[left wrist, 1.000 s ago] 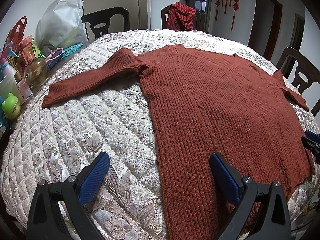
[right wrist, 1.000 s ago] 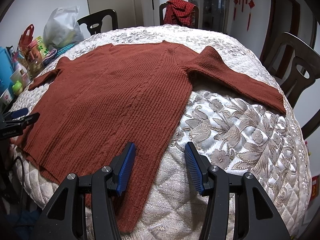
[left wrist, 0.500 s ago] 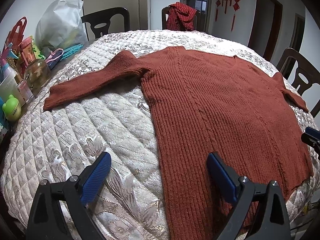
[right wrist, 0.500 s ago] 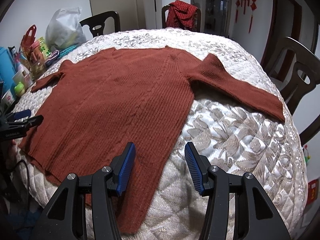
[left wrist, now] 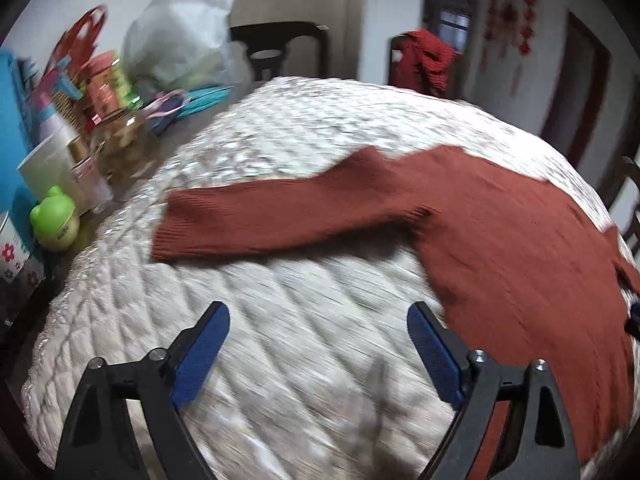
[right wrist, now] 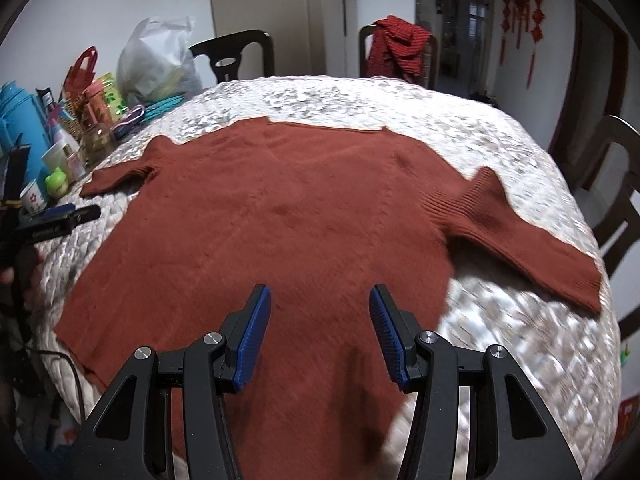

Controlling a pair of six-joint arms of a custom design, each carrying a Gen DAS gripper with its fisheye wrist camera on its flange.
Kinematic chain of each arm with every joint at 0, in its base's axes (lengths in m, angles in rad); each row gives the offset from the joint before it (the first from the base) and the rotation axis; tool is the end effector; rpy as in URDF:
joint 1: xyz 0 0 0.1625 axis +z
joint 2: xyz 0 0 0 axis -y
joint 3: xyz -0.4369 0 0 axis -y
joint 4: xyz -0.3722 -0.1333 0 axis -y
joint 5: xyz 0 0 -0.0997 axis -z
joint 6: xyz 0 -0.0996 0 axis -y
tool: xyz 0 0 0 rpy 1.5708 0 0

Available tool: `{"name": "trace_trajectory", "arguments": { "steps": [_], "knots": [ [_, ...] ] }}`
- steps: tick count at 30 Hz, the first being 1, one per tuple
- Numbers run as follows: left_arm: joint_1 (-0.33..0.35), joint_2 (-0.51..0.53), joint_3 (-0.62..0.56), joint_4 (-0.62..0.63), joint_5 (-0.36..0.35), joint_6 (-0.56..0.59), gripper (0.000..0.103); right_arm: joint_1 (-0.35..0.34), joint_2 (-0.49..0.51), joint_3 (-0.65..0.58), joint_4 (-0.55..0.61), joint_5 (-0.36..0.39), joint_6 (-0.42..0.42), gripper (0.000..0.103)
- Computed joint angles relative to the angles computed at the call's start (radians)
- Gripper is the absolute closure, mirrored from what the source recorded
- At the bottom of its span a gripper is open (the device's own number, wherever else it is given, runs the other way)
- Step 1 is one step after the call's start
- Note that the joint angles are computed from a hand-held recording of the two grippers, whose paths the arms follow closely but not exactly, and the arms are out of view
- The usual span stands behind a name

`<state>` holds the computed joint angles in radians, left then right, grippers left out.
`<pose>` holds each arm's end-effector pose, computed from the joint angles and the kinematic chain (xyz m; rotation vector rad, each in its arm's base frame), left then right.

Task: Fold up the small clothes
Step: 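Grasp the sleeve cuff with the left gripper and fold it across the sweater body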

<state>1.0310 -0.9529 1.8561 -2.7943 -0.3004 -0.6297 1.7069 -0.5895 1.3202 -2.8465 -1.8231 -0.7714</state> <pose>-0.1060 -0.6213 0.2297 -0.3268 1.9813 -1.0799 0.2127 -0.7537 0.1262 1.0865 -2.4440 0.6037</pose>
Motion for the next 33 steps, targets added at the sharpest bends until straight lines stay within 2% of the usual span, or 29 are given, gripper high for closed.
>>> {"name": "trace_trajectory", "arguments": {
  "steps": [2,6,10,12,14,16,17,19,22,24,29,31,33],
  "knots": [
    [0.020,-0.020,0.007,-0.027,0.001,-0.005,0.014,0.004,0.014,-0.023,0.025,0.011,0.003,0.051],
    [0.057,-0.068,0.010,0.041,0.009,-0.123,0.021,0.010,0.033,-0.053,0.059,0.024,-0.001,0.051],
    [0.086,-0.085,0.013,0.000,-0.014,-0.162,0.029,0.013,0.046,-0.069,0.077,0.028,-0.003,0.051],
    [0.094,-0.075,0.012,-0.080,-0.011,-0.111,0.031,0.014,0.051,-0.078,0.085,0.026,-0.002,0.051],
    [0.101,-0.068,-0.004,-0.058,0.004,-0.137,0.038,0.013,0.054,-0.084,0.094,0.026,0.000,0.051],
    [0.108,-0.068,-0.029,0.058,0.042,-0.225,0.054,0.012,0.057,-0.088,0.098,0.024,0.002,0.051],
    [0.113,-0.071,-0.041,0.118,0.056,-0.274,0.059,0.011,0.057,-0.089,0.099,0.023,0.003,0.051],
    [0.120,-0.077,-0.044,0.117,0.062,-0.280,0.082,0.009,0.055,-0.089,0.103,0.025,0.006,0.051],
    [0.132,-0.065,-0.053,-0.015,0.025,-0.171,0.092,0.004,0.053,-0.091,0.105,0.026,0.013,0.051],
    [0.130,-0.057,-0.057,-0.102,-0.003,-0.093,0.092,0.000,0.051,-0.090,0.104,0.028,0.019,0.051],
    [0.083,0.014,-0.128,-0.419,-0.073,0.273,0.092,-0.010,0.047,-0.094,0.111,0.031,0.032,0.051],
    [0.062,0.050,-0.184,-0.486,-0.121,0.397,0.092,-0.012,0.045,-0.096,0.114,0.035,0.038,0.051],
    [0.045,0.087,-0.247,-0.501,-0.186,0.484,0.092,-0.013,0.042,-0.093,0.109,0.038,0.042,0.051]
  ]
}}
